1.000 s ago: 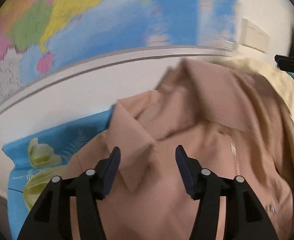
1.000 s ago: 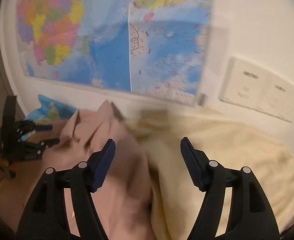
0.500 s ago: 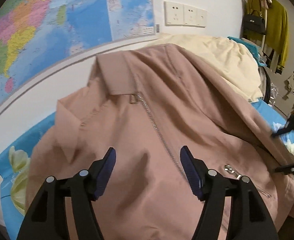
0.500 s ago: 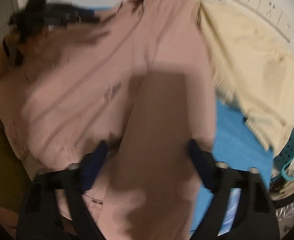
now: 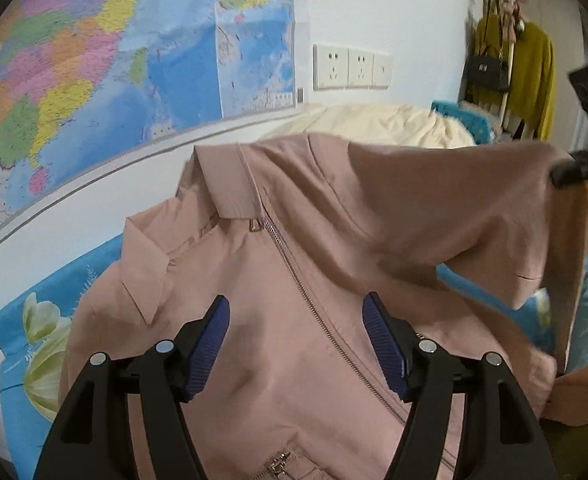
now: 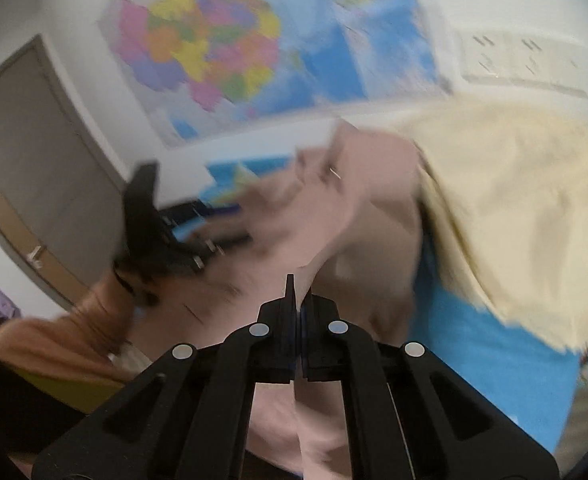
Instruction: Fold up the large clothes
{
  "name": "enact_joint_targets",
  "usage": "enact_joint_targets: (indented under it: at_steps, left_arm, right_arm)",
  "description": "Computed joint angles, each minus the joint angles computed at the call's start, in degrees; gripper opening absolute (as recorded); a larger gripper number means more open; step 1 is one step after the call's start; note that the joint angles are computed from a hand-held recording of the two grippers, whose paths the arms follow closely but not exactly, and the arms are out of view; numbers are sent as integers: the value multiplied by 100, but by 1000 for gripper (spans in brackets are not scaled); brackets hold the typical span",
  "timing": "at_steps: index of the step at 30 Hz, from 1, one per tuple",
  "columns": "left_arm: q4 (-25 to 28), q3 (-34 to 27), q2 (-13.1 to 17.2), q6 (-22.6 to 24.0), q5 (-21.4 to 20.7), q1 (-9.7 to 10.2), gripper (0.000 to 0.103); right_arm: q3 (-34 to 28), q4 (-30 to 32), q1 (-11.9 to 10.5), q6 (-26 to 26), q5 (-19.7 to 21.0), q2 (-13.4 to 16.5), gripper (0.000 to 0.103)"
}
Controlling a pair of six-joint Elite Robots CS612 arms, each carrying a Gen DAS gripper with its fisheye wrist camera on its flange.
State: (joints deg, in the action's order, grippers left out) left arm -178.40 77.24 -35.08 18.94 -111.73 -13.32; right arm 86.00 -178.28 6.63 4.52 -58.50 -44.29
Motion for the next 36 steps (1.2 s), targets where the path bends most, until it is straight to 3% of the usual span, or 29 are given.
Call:
enact_joint_targets:
  at_steps: [3, 7, 8, 9, 11, 14, 18, 21, 23, 25, 26, 27, 29, 32, 34, 36]
  left_arm:
    - [-88, 45, -34, -118, -252, 94, 68]
    - [-208, 174, -79, -221, -154, 161, 68]
    - [-169, 182, -81, -242, -106, 169, 68]
    - [-111, 201, -83, -273, -14, 174, 68]
    - [36, 218, -79, -308, 88, 186, 68]
    - [278, 244, -56, -292, 45, 222, 68]
    - [627, 200, 8, -208, -240, 258, 68]
    - [997, 83, 71, -91, -485, 239, 68]
    - [1176, 38, 92, 89, -560, 195, 68]
    - [1266, -3, 107, 171, -578, 149, 68]
    - [1369, -47, 119, 210, -681, 142, 68]
    - [1474, -95, 131, 221, -793, 143, 68]
    - [1549, -147, 137, 193, -873, 145, 68]
    - [1329, -160, 124, 15, -1053, 218, 68]
    - [984, -118, 95, -232, -1083, 291, 68]
    - [786, -96, 77, -409, -1049, 338, 69]
  right_arm:
    - [-729, 428, 110, 111, 276, 354, 2]
    - [-1985, 1588, 338, -97, 450, 1053, 6]
    - [-2239, 1889, 375, -137, 497, 1204, 13]
    - [-2516, 2203, 411, -122, 524, 1365, 36]
    - [-2937, 2593, 468, 63, 265, 1615, 61]
    - [-2698, 2397, 472, -165, -224, 1513, 61]
    - [-1836, 2079, 415, -760, -790, 1102, 72]
    - [-1353, 2290, 406, -1172, -1196, 913, 74]
    - [-1155, 2603, 415, -1339, -1404, 853, 74]
    - [-1083, 2830, 443, -1463, -1553, 844, 52]
    - [-1060, 2975, 439, -1551, -1442, 842, 25]
    - [-1044, 3057, 422, -1577, -1207, 831, 6]
    - [-957, 2844, 411, -1619, -826, 774, 3]
    - [-996, 2471, 368, -1598, 489, 782, 3]
    - [-1239, 2516, 441, -1735, 977, 918, 3]
    - [-1631, 2831, 539, -1814, 1171, 1141, 6]
